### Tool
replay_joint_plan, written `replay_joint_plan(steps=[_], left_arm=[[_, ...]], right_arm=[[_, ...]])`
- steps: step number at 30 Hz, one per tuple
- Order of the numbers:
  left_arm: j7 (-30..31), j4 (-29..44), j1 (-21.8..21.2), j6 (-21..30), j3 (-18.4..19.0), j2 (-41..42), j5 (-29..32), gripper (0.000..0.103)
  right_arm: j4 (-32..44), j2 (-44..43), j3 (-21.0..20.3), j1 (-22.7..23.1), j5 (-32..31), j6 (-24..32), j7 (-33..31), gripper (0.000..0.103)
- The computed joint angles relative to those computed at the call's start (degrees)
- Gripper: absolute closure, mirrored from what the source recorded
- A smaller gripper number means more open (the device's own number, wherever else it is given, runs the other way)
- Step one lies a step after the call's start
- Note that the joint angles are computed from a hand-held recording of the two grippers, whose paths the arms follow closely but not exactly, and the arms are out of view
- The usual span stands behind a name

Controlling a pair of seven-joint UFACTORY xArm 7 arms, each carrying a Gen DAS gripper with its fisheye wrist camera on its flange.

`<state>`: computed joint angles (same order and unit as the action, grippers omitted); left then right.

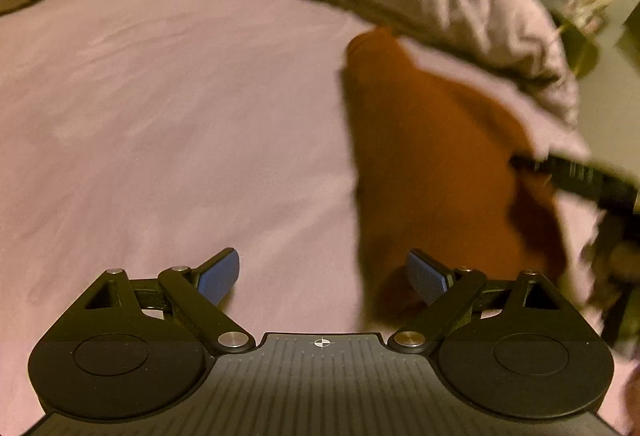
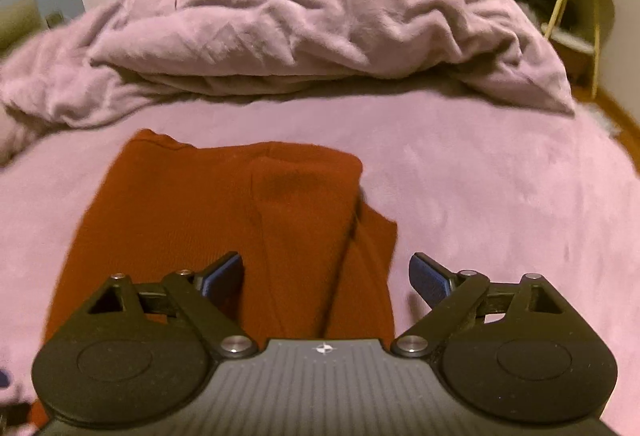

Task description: Fold small clothes

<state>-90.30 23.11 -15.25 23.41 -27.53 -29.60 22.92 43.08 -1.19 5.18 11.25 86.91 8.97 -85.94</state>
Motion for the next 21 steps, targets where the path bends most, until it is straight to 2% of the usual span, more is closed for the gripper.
replay_joint_plan(steps=[4, 6, 7, 8, 10, 11, 12, 14, 16, 17, 18, 19, 21], left_arm=[[0.28, -2.71, 7.25, -18.64, 1.69, 3.95, 1.82, 0.009], [1.09, -2.64, 12.54, -27.47, 0.13, 8.66, 1.88, 0.011], [2.07, -1.88, 13.58, -29.83, 0.18, 11.65, 1.37, 0.014], [2.68, -1.13, 14.95, -31.46, -0.68, 14.12, 0.65, 0.014], [5.33, -0.75, 18.37, -37.77, -3.01, 18.96, -1.16, 0.018], [5.83, -0.28, 18.06, -39.71, -2.31, 21.55, -1.83, 0.019], [7.94, -0.15, 18.82, -41.23, -3.3, 23.45, -4.78, 0.019], [16.12, 0.1, 19.64, -46.46, -5.91, 28.1, -13.99, 0.025], [21.0, 0.6, 17.65, -47.66, -5.56, 30.0, -19.81, 0.03], [23.52, 0.76, 16.42, -47.88, -5.26, 30.29, -22.52, 0.033], [24.58, 0.25, 15.24, -47.58, -5.04, 29.33, -24.19, 0.036], [26.08, 0.12, 14.22, -47.58, -4.8, 29.02, -26.19, 0.039], [26.92, -0.88, 12.52, -48.74, -3.91, 28.04, -28.03, 0.044]], right_arm=[[-1.46, -2.07, -4.22, -4.31, -8.11, 13.14, 7.7, 0.017], [-0.19, -0.88, -5.61, -6.31, -10.84, 18.25, 11.43, 0.018], [0.51, -0.1, -5.94, -7.17, -12.05, 20.46, 13.24, 0.018], [1.95, 1.35, -6.67, -8.51, -14.53, 24.97, 16.01, 0.018], [3.77, 3.6, -6.95, -10.68, -16.59, 30.7, 19.37, 0.018], [4.26, 4.29, -6.76, -11.55, -16.52, 32.41, 19.0, 0.018], [4.65, 4.89, -6.55, -12.33, -16.39, 34.06, 18.65, 0.018], [5.47, 6.15, -6.15, -13.69, -16.13, 37.46, 18.47, 0.018], [5.8, 6.8, -5.54, -14.45, -15.23, 38.93, 17.91, 0.018], [5.74, 7.0, -5.17, -14.58, -14.6, 39.06, 17.41, 0.024], [5.61, 7.11, -4.79, -14.51, -14.18, 38.51, 17.05, 0.036], [5.4, 7.17, -4.34, -14.21, -13.91, 37.57, 16.86, 0.041], [5.17, 7.22, -3.92, -14.06, -13.05, 37.59, 16.92, 0.058]])
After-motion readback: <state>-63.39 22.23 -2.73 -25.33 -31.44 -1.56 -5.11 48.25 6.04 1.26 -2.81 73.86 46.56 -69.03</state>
